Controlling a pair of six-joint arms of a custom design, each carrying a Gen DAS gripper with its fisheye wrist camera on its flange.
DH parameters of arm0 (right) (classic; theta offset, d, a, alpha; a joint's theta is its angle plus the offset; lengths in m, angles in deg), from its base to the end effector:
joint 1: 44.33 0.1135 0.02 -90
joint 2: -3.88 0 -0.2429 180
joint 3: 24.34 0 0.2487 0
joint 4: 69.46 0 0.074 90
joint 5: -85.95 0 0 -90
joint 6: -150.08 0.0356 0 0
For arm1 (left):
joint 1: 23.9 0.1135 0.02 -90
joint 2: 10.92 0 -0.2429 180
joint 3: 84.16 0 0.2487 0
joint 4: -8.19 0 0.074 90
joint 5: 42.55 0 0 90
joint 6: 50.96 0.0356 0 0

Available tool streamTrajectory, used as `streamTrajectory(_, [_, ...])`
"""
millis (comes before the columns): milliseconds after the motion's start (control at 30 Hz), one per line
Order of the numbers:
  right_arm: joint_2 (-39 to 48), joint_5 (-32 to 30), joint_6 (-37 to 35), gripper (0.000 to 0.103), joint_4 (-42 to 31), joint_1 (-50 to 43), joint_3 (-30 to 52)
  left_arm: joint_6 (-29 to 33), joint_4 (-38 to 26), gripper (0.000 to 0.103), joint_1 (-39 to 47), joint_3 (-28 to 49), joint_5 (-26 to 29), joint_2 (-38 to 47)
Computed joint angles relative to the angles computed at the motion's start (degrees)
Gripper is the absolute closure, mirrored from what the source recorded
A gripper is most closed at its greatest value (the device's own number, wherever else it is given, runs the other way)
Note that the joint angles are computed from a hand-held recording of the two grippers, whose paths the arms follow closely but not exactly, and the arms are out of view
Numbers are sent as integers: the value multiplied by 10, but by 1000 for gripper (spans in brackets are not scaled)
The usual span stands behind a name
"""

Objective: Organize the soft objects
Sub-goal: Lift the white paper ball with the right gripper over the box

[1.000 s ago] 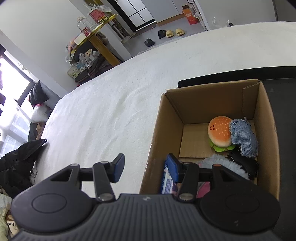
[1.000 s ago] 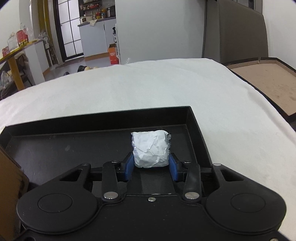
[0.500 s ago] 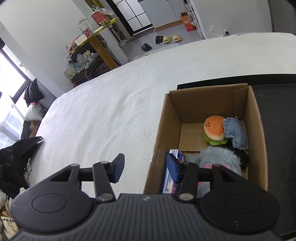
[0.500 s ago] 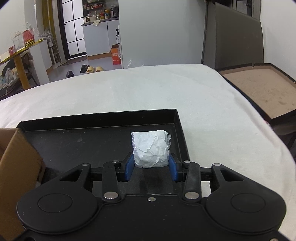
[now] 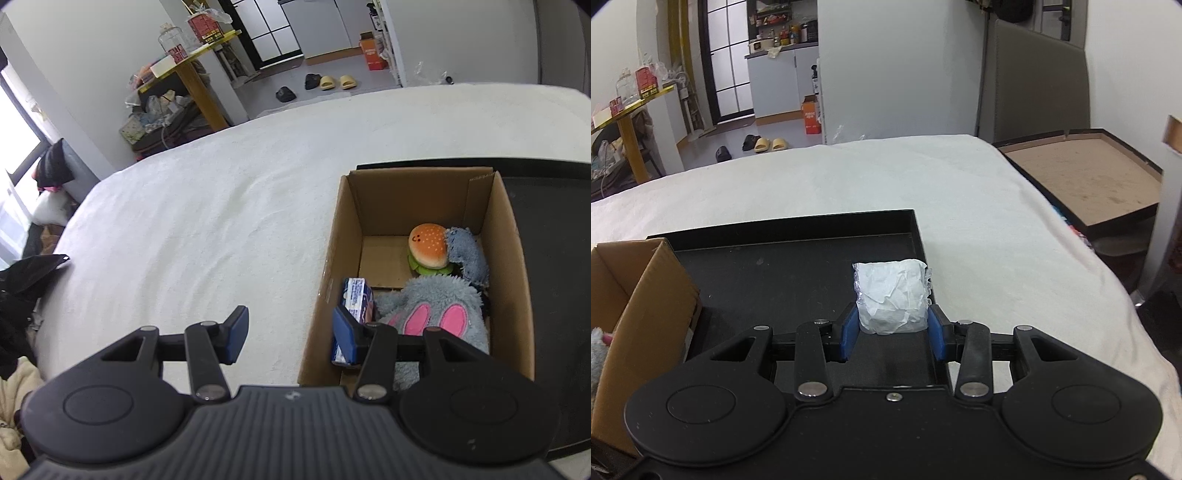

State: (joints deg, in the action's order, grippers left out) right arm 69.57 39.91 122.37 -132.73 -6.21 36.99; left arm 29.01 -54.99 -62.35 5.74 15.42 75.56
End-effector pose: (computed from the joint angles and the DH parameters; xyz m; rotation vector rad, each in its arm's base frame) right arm 0.1772 0.1077 0.2238 0.6623 2.2147 -0.2452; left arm 0.2512 -0.1754 0.2808 0.4117 2.3896 0.3646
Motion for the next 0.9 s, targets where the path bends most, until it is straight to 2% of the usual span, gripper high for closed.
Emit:
streamTrajectory(167, [-9, 0, 33, 64, -37, 33, 32, 21, 13, 54, 22, -8, 43, -27])
streamTrajectory(567, [26, 18, 27, 64, -83, 84, 115, 64, 64, 54, 87, -77, 147, -73])
streamTrajectory(633, [43, 24, 31, 64, -93, 97, 137, 78, 76, 54, 105, -89, 188, -84])
streamTrajectory(900, [105, 26, 17, 64, -96, 119, 206, 85, 102, 58, 135, -117, 236, -83])
